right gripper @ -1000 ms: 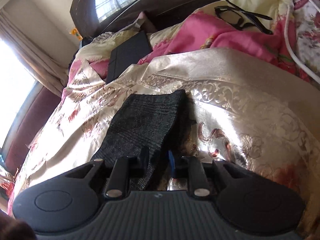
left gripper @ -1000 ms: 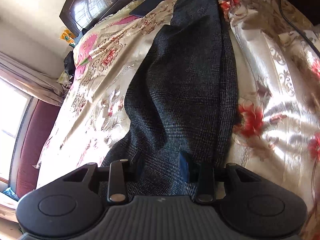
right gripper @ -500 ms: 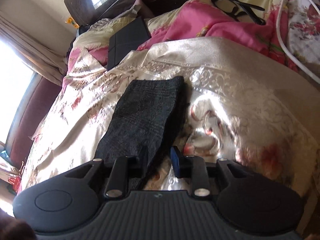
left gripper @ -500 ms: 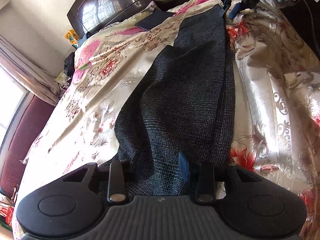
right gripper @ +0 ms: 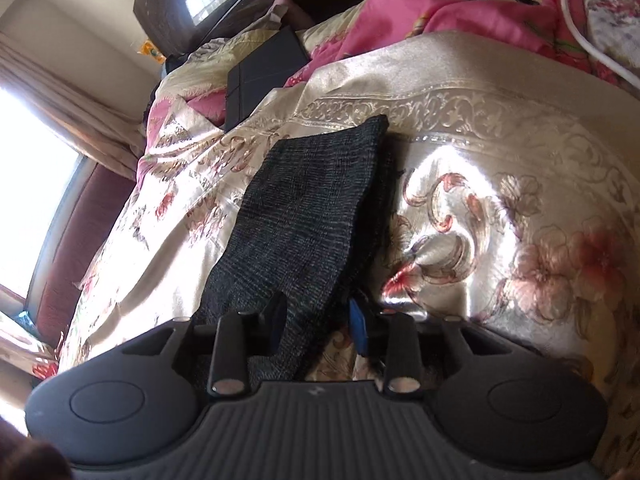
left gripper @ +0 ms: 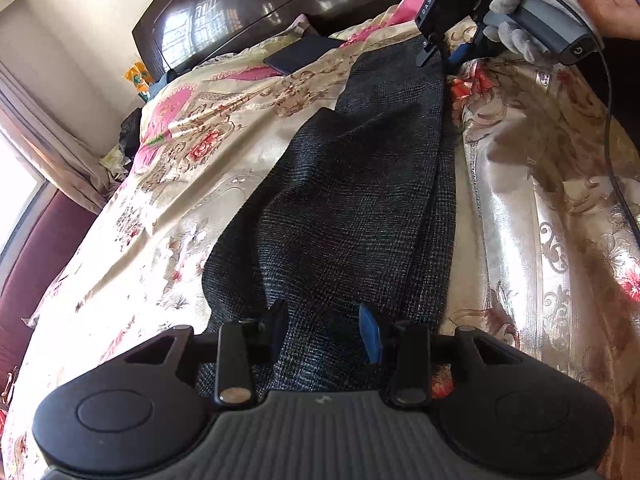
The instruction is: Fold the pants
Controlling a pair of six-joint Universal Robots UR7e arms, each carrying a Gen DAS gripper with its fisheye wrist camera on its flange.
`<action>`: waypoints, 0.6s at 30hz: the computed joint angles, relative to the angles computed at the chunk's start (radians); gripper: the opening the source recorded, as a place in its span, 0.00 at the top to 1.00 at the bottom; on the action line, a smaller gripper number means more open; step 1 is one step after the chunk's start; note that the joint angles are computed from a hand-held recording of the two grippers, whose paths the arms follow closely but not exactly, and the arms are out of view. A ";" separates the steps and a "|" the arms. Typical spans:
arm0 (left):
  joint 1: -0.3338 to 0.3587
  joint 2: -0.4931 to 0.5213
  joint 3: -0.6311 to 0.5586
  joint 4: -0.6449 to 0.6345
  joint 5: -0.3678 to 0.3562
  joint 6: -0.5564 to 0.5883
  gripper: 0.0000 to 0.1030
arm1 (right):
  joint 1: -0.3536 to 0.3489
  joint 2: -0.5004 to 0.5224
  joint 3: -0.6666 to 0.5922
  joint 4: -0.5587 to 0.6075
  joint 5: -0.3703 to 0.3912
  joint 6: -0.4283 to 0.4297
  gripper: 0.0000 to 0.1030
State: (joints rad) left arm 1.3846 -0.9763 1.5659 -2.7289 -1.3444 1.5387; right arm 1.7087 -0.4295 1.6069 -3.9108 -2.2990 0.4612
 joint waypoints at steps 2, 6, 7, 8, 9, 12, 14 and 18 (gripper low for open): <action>-0.004 0.000 0.002 0.000 -0.006 -0.015 0.48 | -0.009 0.024 -0.040 -0.038 0.008 -0.020 0.65; -0.005 0.003 0.001 0.009 -0.016 -0.024 0.48 | -0.022 0.052 -0.062 -0.126 0.060 -0.041 0.78; -0.006 0.006 0.003 -0.003 -0.017 -0.017 0.48 | -0.026 0.060 -0.060 -0.162 0.071 -0.027 0.89; -0.007 0.009 0.005 -0.014 -0.016 -0.012 0.48 | -0.035 0.069 -0.054 -0.212 0.102 -0.011 0.92; -0.008 0.013 0.004 -0.018 -0.015 -0.013 0.48 | -0.046 0.080 -0.050 -0.260 0.134 0.006 0.92; -0.011 0.018 -0.006 -0.010 -0.004 -0.031 0.48 | -0.069 0.103 -0.077 -0.272 0.164 0.020 0.91; -0.016 0.024 -0.005 -0.019 0.004 -0.037 0.48 | -0.083 0.105 -0.100 -0.248 0.191 0.020 0.90; -0.033 0.035 0.006 -0.002 0.018 -0.081 0.48 | -0.098 0.077 -0.076 -0.273 0.253 0.067 0.93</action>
